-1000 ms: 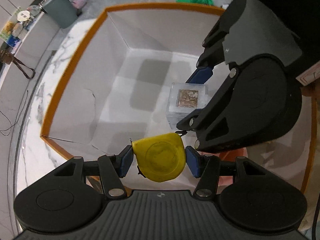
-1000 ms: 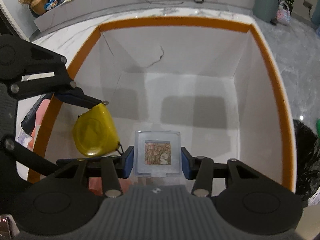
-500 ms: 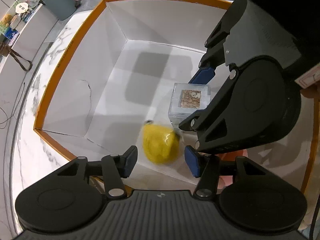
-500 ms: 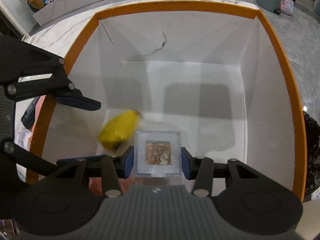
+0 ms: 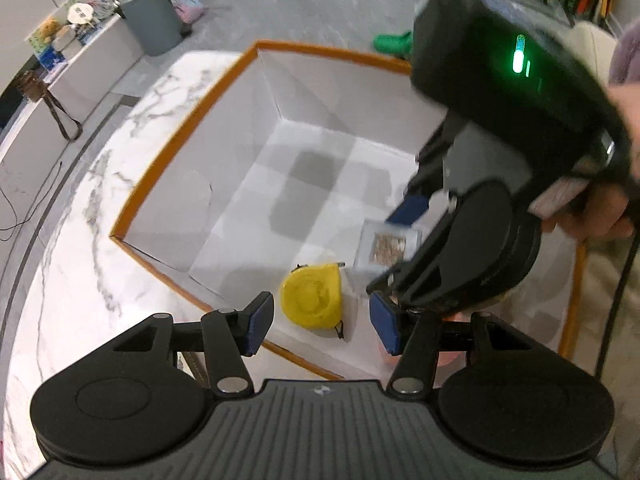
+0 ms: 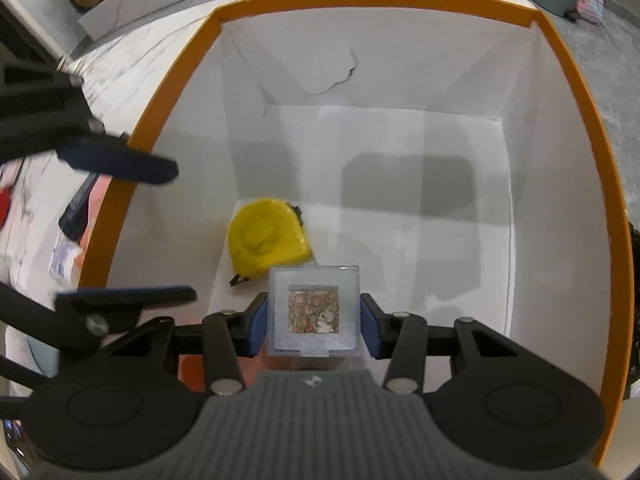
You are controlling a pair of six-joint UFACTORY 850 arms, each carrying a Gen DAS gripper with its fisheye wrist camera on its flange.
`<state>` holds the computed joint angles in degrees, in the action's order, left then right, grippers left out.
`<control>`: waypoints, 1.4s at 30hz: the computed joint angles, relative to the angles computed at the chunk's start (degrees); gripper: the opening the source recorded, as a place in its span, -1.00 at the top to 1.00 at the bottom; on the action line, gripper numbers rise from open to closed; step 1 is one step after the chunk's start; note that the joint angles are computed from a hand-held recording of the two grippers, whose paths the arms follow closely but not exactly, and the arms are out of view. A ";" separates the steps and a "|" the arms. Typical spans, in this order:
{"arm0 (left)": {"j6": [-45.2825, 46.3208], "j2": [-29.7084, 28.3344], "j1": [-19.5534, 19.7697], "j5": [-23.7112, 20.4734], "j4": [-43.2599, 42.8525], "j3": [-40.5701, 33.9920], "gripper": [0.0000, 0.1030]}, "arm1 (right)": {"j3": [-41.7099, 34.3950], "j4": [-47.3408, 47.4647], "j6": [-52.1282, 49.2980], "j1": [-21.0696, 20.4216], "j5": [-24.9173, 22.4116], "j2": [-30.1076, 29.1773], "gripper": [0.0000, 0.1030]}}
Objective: Organize rigid objects
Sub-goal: 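Lower both items into the orange box and open both tools, then move both tools back over the remaining items on the table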
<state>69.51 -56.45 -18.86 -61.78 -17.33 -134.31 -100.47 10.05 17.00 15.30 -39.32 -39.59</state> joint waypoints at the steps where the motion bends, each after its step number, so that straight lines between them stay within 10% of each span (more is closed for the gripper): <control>1: -0.31 0.13 0.22 -0.38 -0.72 -0.08 -0.31 | -0.13 0.44 -0.68 0.09 -0.42 -0.06 0.09; 18: -0.63 5.37 1.46 3.73 -5.12 7.88 -0.36 | -2.35 -6.38 3.17 2.64 -3.86 -0.35 -0.06; 42: 5.65 21.23 11.81 17.07 -20.40 29.79 -0.35 | 1.97 -33.11 23.40 12.28 13.59 7.71 -0.09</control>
